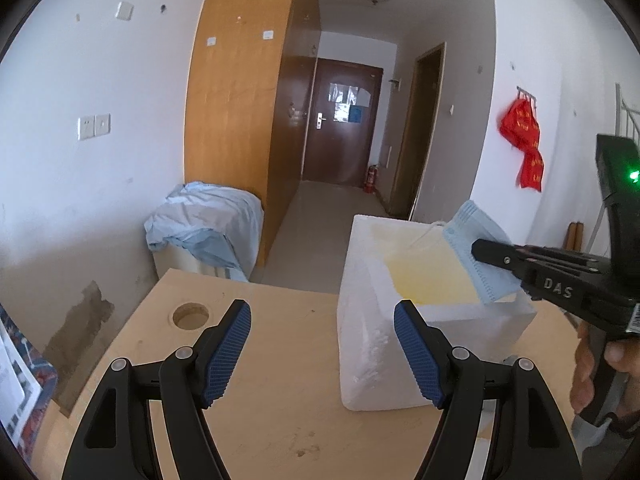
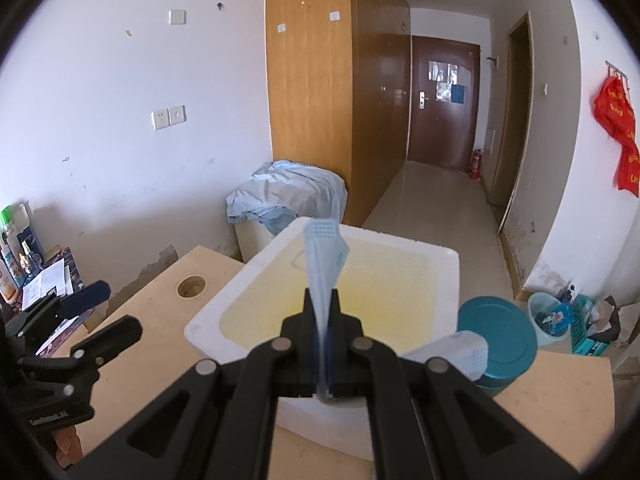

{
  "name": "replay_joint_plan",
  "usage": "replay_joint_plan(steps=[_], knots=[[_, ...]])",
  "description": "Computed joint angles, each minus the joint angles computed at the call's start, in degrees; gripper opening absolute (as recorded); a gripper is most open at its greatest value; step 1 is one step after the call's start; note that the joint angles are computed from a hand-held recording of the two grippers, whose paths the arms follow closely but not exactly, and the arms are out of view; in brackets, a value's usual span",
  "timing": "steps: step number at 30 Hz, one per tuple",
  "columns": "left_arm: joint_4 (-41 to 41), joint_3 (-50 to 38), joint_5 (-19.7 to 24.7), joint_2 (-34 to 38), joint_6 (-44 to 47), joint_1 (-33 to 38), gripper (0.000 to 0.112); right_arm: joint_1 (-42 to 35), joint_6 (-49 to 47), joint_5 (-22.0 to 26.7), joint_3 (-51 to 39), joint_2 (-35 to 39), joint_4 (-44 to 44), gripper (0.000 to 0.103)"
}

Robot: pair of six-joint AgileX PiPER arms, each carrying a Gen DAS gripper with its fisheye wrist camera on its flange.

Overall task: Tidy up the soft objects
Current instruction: 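Move the blue mask over the foam box and open the right tool, then withdraw both tools from the box back toward the remaining yellow sleeve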

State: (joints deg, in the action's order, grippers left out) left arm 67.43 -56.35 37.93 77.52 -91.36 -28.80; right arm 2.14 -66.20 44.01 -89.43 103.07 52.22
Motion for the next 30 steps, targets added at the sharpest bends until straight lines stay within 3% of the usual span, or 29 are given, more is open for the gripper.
replay_joint_plan(steps=[12,20,27,30], knots=[[0.92,1.44,-2.57,-0.50,-0.89,1.08,0.075,0.37,2.74,0.24,-1.55,1.36,-2.99,0.007],[1.22,1.68,-3.28,-0.74,-1.09,1.35,0.075,0.37,0.91,-1.47,0.49,-0.42,-1.04,0.054],[1.19,1.85,-3.25,-0.75,-1.28,1.22,0.075,-0.04,-0.78,-1.83,2.26,-1.99,-0.20,0.058],[1.05,1.97,-3.10,-0.88,-1.10,1.02,0.075,-0.90,-1.75,-1.11,3.82,-3.10,0.98,0.067]])
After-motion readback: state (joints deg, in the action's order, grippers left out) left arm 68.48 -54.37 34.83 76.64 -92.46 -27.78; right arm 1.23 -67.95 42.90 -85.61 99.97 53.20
